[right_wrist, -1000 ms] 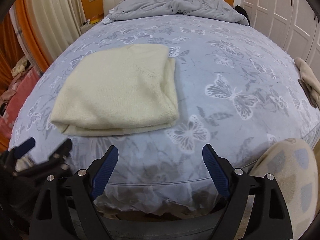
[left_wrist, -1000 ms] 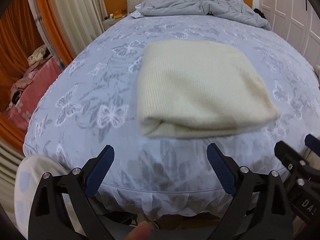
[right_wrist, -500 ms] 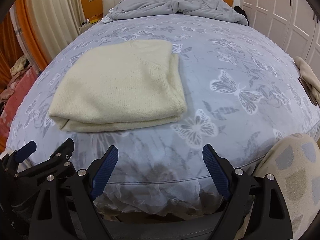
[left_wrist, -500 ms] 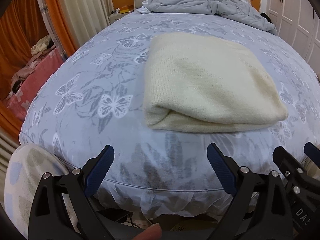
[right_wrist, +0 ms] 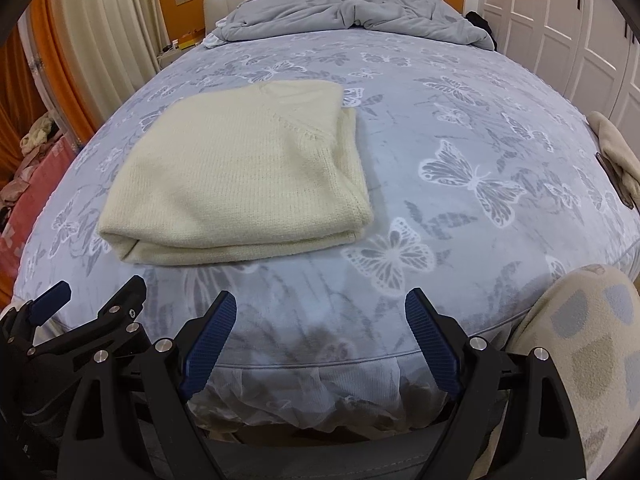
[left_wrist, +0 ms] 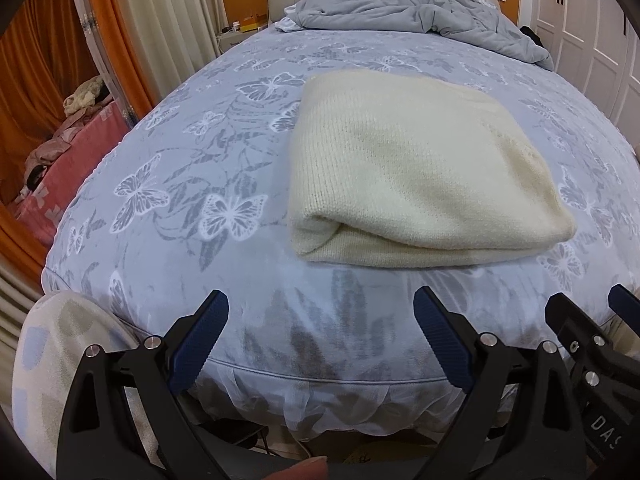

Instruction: Fold small clothes

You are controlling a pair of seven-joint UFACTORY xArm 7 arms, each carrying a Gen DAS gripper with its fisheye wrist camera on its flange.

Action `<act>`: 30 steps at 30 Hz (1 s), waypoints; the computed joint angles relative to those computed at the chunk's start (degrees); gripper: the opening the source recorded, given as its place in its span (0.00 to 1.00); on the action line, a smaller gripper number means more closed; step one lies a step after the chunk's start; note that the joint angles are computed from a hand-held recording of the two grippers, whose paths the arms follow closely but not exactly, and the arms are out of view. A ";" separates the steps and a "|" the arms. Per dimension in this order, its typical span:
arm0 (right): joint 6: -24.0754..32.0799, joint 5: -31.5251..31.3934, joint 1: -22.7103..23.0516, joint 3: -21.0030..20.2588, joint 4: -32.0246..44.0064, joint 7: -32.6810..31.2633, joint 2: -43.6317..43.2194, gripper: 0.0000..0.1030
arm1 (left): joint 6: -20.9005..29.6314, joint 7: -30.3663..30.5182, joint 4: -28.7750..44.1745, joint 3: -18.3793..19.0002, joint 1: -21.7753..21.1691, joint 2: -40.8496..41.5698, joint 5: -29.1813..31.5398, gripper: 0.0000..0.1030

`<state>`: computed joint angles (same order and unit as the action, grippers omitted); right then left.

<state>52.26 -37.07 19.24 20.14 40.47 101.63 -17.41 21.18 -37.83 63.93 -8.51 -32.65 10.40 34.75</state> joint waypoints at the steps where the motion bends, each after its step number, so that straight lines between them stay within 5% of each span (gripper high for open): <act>1: -0.10 0.02 0.00 -0.12 -0.16 -0.20 -0.14 0.82 | -0.04 -0.12 -0.11 0.04 -0.03 -0.11 0.11 0.89; 30: 1.53 -0.05 1.01 0.07 1.00 1.18 0.73 0.82 | -0.04 0.57 -0.30 -0.29 0.31 -0.46 -0.21 0.85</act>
<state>53.79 -37.11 20.25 20.21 41.48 102.81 -16.68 21.14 -37.26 63.64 -8.79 -32.33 9.94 34.54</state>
